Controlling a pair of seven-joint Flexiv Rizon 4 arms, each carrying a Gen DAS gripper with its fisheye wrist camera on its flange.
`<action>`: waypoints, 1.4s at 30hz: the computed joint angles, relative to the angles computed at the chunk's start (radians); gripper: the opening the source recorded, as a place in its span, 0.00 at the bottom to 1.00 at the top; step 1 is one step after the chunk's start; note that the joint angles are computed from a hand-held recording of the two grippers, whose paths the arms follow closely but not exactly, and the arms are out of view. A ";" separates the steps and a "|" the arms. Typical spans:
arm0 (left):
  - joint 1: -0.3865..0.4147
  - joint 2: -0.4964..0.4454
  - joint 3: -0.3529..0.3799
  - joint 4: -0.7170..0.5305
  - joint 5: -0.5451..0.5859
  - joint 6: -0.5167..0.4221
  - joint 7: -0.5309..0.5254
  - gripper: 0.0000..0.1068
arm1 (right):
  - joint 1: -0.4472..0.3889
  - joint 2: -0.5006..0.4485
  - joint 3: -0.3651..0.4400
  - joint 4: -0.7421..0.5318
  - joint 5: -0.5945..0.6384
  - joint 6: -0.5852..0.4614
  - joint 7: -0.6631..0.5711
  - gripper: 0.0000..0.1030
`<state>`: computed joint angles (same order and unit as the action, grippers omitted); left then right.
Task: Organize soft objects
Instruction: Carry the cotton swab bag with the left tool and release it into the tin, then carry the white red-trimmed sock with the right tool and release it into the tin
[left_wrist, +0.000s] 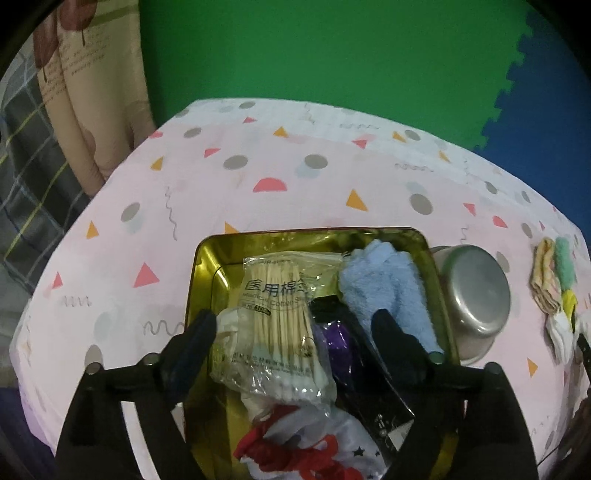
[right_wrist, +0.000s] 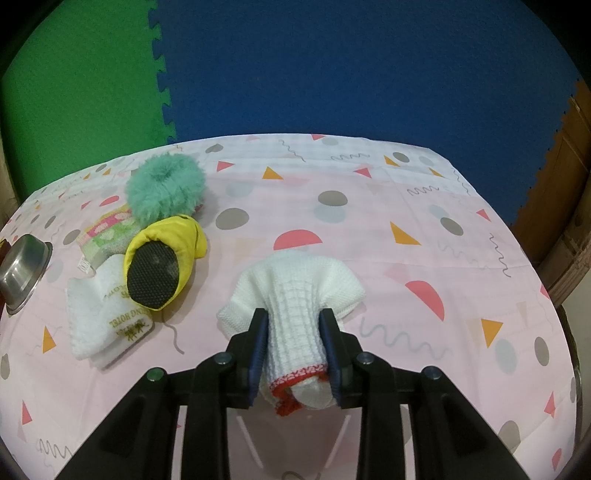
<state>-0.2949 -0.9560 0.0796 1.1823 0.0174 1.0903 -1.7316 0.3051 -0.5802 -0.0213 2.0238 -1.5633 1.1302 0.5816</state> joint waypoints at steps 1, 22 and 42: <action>-0.003 0.006 0.004 0.007 0.006 0.007 0.000 0.79 | 0.000 0.000 0.001 0.000 0.002 -0.001 -0.002 0.29; -0.168 0.086 0.236 0.178 0.142 0.261 -0.294 0.83 | 0.043 0.006 -0.008 0.001 0.099 -0.045 -0.082 0.26; -0.165 0.093 0.261 0.193 0.161 0.243 -0.406 0.87 | 0.138 0.079 0.027 -0.060 0.232 -0.137 -0.229 0.23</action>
